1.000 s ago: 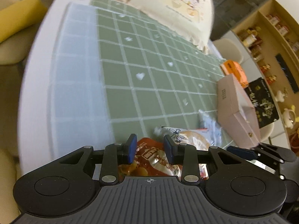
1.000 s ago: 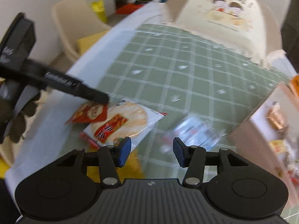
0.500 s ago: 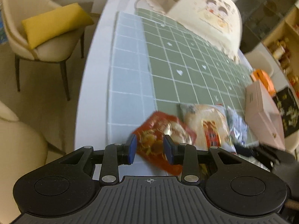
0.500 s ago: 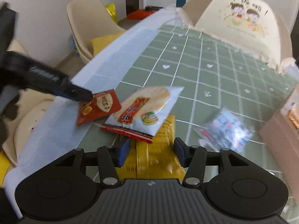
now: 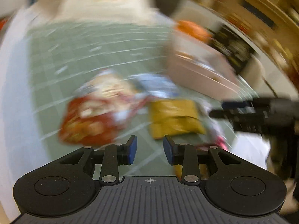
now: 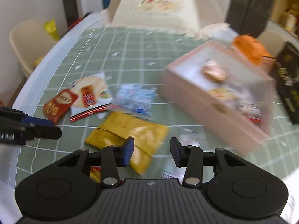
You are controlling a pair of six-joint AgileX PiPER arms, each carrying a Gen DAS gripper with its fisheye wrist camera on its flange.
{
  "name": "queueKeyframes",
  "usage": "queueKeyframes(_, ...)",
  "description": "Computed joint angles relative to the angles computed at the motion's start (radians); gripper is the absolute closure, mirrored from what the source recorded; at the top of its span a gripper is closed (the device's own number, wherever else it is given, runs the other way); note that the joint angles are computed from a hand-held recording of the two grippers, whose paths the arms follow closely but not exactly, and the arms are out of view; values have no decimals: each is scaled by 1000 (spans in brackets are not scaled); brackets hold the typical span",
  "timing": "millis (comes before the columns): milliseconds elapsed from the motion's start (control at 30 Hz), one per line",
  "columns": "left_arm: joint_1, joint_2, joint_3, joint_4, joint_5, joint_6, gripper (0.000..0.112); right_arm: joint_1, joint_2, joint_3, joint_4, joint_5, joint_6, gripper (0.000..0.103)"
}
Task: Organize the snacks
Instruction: 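Grasp the red quail-egg pack with the left gripper while right holds the clear packet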
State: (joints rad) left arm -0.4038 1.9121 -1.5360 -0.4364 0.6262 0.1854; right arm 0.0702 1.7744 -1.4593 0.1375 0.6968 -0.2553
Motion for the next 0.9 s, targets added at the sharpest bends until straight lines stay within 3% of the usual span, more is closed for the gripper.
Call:
queueKeyframes(100,-41,42,-83,-61,100,147,75,-70,-79,82,33,-20,-40,58)
queueKeyframes(167,-67,65,-114,-24,120,134,75,-117,-111,116,82,2,-81,58)
queueKeyframes(267,-66,77,-123,73,97,-8,75,-153,-149,176,137,22,-115,58)
queueKeyframes(367,-36,50,-82,203,28,-218,75,-148,-157,227,126,-17,-79,58)
queueKeyframes(467,12,12,-37,383,-34,-454,75,-120,-88,193,112,-58,0,58)
queueKeyframes(533,54,4,-32,436,-29,-546,75,-89,-21,136,50,-58,110,58)
queueKeyframes(667,91,17,-58,352,-2,-422,75,-26,52,68,-5,-53,207,56)
queueKeyframes(733,66,57,-112,343,33,-338,75,-9,58,60,56,-37,131,55)
queueKeyframes(800,18,107,-175,424,77,-326,75,16,53,73,65,-46,102,55)
queueKeyframes(867,-25,102,-142,533,39,-342,68,48,47,86,-5,-61,143,55)
queueKeyframes(900,-40,108,-149,546,48,-325,59,53,45,89,-18,-62,154,55)
